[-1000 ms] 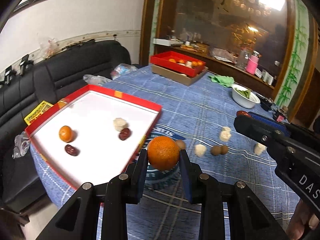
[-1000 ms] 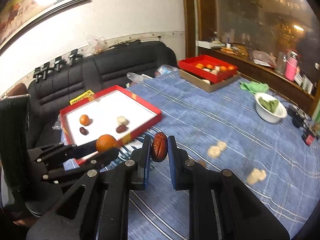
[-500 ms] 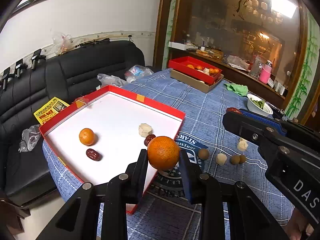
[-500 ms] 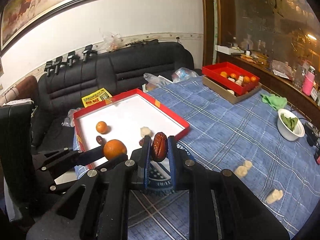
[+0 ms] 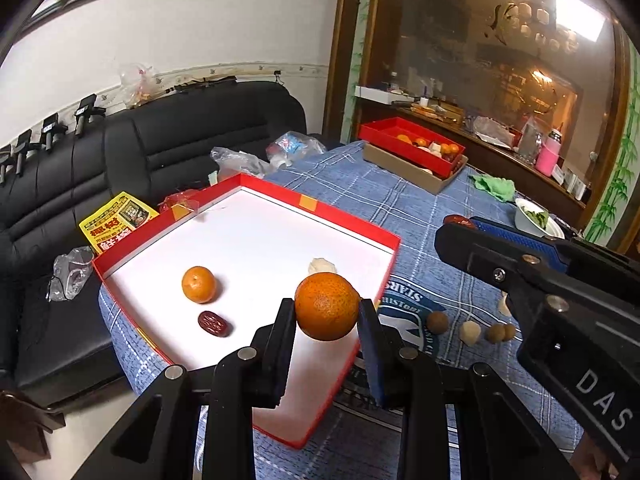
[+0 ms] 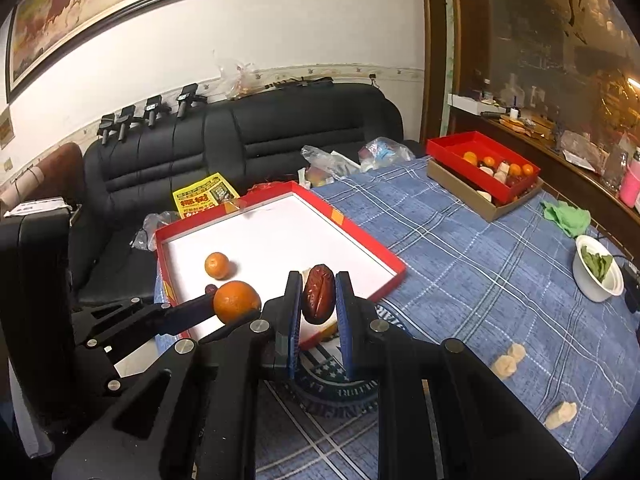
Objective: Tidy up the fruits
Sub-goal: 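Carry the date with the right gripper over the tray while the left gripper carries the orange there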
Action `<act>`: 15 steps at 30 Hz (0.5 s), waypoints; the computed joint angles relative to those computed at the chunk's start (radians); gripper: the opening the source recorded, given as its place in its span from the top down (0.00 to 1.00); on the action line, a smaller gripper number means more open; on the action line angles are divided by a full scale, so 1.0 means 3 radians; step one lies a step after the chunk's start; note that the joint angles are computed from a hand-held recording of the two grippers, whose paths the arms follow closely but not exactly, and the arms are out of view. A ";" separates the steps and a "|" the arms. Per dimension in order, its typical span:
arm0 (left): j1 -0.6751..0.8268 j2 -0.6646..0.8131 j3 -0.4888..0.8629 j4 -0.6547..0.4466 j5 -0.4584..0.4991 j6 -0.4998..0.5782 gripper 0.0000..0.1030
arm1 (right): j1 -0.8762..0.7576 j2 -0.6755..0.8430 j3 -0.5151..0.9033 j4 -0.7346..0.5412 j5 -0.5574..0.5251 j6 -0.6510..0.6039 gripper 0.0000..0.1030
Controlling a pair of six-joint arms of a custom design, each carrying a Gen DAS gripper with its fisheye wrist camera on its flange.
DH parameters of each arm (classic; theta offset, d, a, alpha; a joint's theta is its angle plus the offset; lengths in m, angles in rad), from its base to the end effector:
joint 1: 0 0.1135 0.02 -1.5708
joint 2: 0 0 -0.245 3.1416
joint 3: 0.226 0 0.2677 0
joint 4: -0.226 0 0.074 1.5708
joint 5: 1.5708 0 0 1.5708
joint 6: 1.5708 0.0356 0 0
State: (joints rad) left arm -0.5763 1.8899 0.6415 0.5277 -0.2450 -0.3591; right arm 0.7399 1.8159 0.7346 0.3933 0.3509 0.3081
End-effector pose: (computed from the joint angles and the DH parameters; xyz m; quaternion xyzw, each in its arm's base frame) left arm 0.2713 -0.1660 0.0461 0.0479 0.9043 -0.0852 0.4155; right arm 0.2579 0.2189 0.0809 -0.1179 0.8856 0.0738 0.4432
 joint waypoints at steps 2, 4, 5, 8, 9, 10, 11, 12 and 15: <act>0.0048 0.0040 0.0041 -0.0012 0.0019 0.0005 0.71 | -0.0013 0.0085 0.0096 -0.0032 -0.0029 -0.0013 0.85; 0.0109 0.0091 0.0088 -0.0027 0.0044 0.0022 0.71 | -0.0034 0.0153 0.0181 -0.0066 -0.0060 -0.0031 0.85; 0.0135 0.0112 0.0116 -0.0043 0.0056 0.0029 0.71 | -0.0043 0.0193 0.0230 -0.0086 -0.0075 -0.0039 0.85; 0.0207 0.0180 0.0196 -0.0083 0.0082 0.0033 0.71 | -0.0064 0.0309 0.0365 -0.0140 -0.0114 -0.0055 0.85; 0.0232 0.0203 0.0222 -0.0095 0.0091 0.0040 0.71 | -0.0071 0.0352 0.0413 -0.0158 -0.0127 -0.0064 0.85; 0.0265 0.0236 0.0262 -0.0116 0.0108 0.0043 0.71 | -0.0072 0.0379 0.0447 -0.0174 -0.0134 -0.0069 0.85; 0.0288 0.0258 0.0288 -0.0128 0.0120 0.0042 0.71 | -0.0078 0.0420 0.0495 -0.0196 -0.0147 -0.0072 0.85; 0.0312 0.0282 0.0313 -0.0138 0.0130 0.0045 0.71 | -0.0086 0.0462 0.0542 -0.0217 -0.0164 -0.0077 0.85; 0.0398 0.0366 0.0406 -0.0179 0.0177 0.0046 0.71 | -0.0105 0.0582 0.0677 -0.0271 -0.0190 -0.0109 0.85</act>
